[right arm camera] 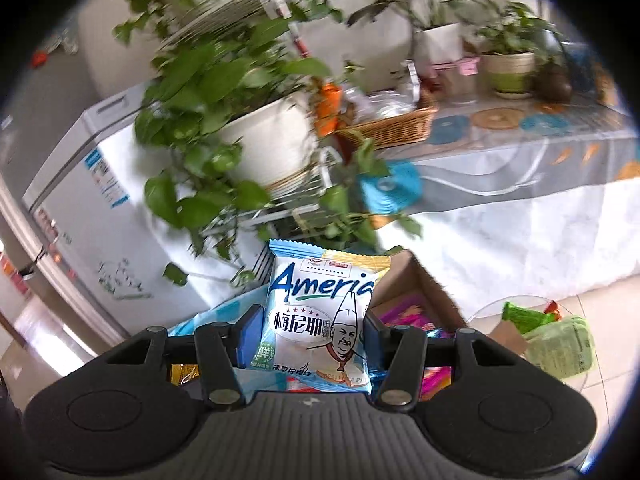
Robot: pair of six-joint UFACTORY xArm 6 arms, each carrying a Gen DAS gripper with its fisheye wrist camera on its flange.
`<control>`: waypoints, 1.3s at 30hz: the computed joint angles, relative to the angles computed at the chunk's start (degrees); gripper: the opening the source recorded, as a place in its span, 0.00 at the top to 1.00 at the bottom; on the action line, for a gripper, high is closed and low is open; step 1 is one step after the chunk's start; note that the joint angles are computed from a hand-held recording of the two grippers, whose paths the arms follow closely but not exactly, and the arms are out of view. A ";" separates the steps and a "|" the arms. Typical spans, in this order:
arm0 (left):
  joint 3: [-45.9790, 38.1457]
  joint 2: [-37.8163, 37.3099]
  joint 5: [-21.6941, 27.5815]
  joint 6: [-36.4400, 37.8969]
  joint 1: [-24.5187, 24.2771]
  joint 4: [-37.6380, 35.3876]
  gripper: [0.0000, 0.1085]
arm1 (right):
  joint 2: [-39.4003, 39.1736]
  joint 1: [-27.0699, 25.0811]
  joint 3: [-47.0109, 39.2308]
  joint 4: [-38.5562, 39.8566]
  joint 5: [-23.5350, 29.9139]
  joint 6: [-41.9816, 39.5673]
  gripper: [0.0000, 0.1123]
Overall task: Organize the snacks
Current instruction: 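Carry the white Ameria bag and yellow wafer pack up over the box, then open right gripper to drop white bag in box while left gripper releases wafer pack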
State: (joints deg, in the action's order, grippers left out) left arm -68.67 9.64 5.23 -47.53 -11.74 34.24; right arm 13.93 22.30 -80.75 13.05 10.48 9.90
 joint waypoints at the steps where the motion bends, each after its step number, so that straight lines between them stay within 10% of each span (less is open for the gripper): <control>1: -1.05 0.91 0.11 1.32 -0.40 -1.55 0.53 | -0.17 -0.37 0.34 0.03 -0.24 0.71 0.48; 8: -9.79 8.19 3.36 11.80 -3.11 -15.59 0.53 | -0.44 -1.89 1.05 1.74 0.31 3.97 0.48; 22: -27.70 20.62 12.59 16.61 -4.58 -21.30 0.45 | 0.71 -3.05 -0.20 -2.20 5.74 11.86 0.48; 27: -28.75 20.23 14.00 10.78 -4.53 -14.37 0.18 | 1.40 -2.91 -1.32 -4.07 7.37 13.33 0.41; 39: -27.40 16.71 23.81 6.13 -5.38 -4.77 0.11 | 1.87 -3.23 -2.14 -14.27 8.50 22.17 0.25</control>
State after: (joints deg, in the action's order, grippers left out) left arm -96.07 26.35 29.04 -41.40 -17.13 29.47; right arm 15.80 19.07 -82.89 -1.21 18.98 32.07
